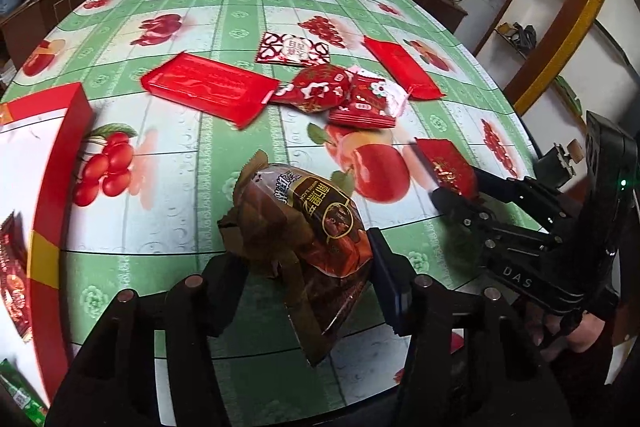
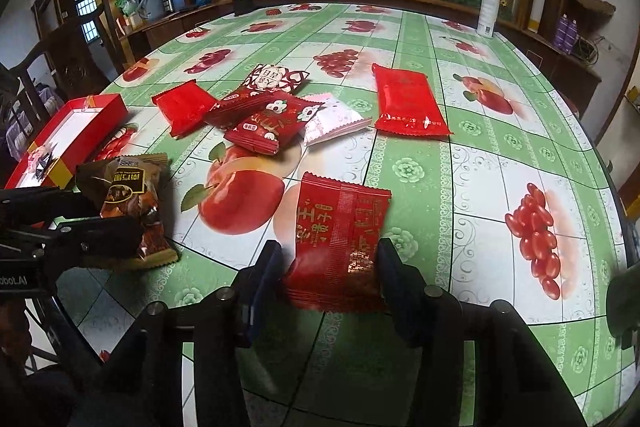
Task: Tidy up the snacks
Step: 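Carry both items to the tray and open both grippers over it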
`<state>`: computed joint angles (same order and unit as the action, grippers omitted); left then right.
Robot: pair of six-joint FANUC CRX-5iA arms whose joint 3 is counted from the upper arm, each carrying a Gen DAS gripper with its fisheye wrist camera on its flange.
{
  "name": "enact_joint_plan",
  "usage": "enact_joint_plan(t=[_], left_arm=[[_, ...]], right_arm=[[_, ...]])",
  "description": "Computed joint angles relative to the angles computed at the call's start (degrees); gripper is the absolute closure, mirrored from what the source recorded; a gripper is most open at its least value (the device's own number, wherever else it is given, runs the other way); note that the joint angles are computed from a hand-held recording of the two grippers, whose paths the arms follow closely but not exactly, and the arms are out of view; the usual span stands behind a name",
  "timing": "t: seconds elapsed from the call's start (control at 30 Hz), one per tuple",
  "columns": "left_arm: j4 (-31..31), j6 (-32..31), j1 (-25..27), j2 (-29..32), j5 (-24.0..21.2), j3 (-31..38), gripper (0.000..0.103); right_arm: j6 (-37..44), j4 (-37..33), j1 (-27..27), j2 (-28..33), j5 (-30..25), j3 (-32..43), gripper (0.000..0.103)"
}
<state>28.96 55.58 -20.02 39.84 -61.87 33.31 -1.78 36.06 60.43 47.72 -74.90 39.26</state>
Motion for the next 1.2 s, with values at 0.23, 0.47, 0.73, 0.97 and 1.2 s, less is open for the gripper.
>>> enact_joint_plan(t=[0.23, 0.47, 0.73, 0.97, 1.2], left_arm=[[-0.60, -0.96, 0.55, -1.78, 0.75, -2.01, 0.048], [2.16, -4.36, 2.03, -4.60, 2.17, -6.30, 0.048], [3.97, -7.18, 4.76, -8.31, 4.38, -12.59, 0.048], [5.44, -9.10, 6.11, -11.21, 8.08, -16.96, 0.048], [5.32, -8.95, 5.83, -10.21, 6.71, -15.90, 0.048]], right_arm=[[-2.28, 0.90, 0.07, -1.33, 1.84, -2.54, 0.056], [-10.75, 3.53, -0.44, -7.12, 12.32, -13.13, 0.066], [-7.96, 1.27, -0.85, -5.11, 12.38, -8.78, 0.065], [10.15, -3.16, -0.26, 7.96, -5.98, 15.63, 0.053], [8.89, -3.17, -0.32, 6.54, -3.62, 13.14, 0.065]])
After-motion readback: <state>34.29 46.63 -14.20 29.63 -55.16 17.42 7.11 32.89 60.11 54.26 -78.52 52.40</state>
